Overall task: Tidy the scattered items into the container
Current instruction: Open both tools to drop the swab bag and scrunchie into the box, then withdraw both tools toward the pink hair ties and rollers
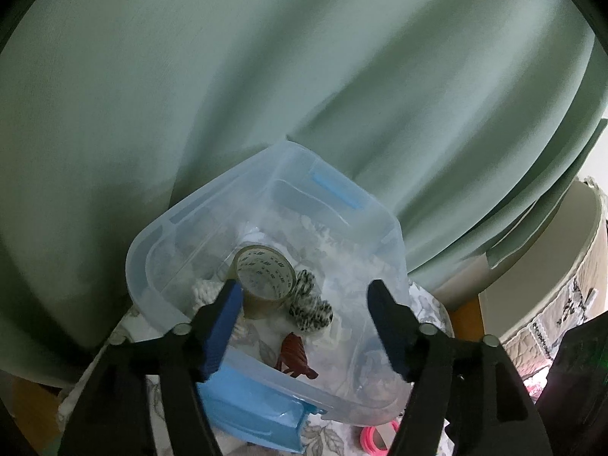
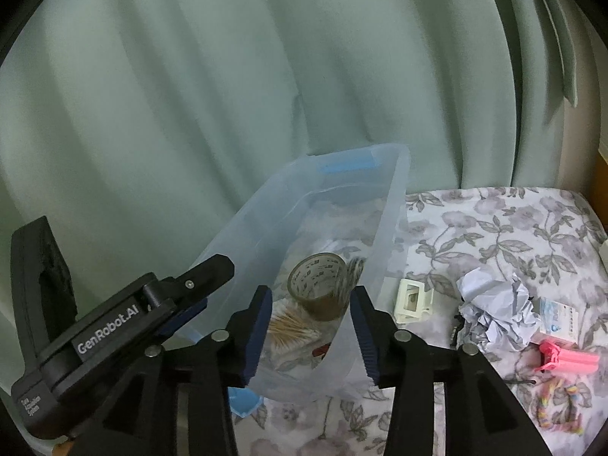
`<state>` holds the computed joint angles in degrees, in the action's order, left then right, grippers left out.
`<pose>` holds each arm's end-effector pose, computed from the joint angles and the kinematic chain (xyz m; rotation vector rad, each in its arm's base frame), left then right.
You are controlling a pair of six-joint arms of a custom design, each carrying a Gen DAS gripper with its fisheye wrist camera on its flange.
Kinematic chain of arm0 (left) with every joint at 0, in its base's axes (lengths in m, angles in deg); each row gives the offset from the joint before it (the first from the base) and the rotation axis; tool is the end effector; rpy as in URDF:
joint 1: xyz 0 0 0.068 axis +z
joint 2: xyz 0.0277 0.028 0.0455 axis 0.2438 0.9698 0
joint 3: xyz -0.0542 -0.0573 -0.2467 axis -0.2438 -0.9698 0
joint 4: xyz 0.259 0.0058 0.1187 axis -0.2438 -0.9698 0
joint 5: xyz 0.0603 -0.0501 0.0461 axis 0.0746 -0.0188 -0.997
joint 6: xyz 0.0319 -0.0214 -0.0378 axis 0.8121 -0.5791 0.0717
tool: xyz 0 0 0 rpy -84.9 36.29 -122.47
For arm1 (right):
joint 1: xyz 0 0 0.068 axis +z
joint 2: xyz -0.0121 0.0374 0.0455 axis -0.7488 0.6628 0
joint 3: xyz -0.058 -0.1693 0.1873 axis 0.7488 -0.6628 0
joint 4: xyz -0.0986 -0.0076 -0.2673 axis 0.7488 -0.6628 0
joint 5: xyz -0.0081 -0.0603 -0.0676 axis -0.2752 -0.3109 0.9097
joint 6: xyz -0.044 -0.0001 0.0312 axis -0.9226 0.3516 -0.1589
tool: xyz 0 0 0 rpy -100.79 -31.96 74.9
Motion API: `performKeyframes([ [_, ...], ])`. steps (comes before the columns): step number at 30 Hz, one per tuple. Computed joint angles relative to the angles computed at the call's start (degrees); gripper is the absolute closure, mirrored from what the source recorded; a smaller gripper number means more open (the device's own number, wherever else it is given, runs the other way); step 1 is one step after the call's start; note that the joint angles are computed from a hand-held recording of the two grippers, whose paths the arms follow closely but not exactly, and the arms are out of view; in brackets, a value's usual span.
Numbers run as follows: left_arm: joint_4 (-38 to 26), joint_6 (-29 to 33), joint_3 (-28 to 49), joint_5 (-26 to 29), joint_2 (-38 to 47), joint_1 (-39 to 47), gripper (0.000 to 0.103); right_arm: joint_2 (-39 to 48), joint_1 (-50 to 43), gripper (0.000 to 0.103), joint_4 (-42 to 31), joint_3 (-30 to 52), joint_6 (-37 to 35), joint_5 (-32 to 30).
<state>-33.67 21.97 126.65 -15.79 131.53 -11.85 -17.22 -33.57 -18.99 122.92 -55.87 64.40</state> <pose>0.1878 -0.0953 0.3416 -0.0852 2.2465 -0.6830 0.1185 0.0335 0.3414 0.1542 2.1990 0.4492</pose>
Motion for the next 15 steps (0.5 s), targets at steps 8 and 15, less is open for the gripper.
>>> performKeyframes([
  [8,-3.69,0.28,3.00,-4.20,-0.45,-3.50,0.018,-2.22,-2.10,0.044,-2.47,1.03,0.21,-1.62],
  [15,-7.34,0.56,6.78,-10.11,-0.39,-9.69,0.014,-4.39,-9.54,0.034,-5.99,2.44,-2.25,-8.19],
])
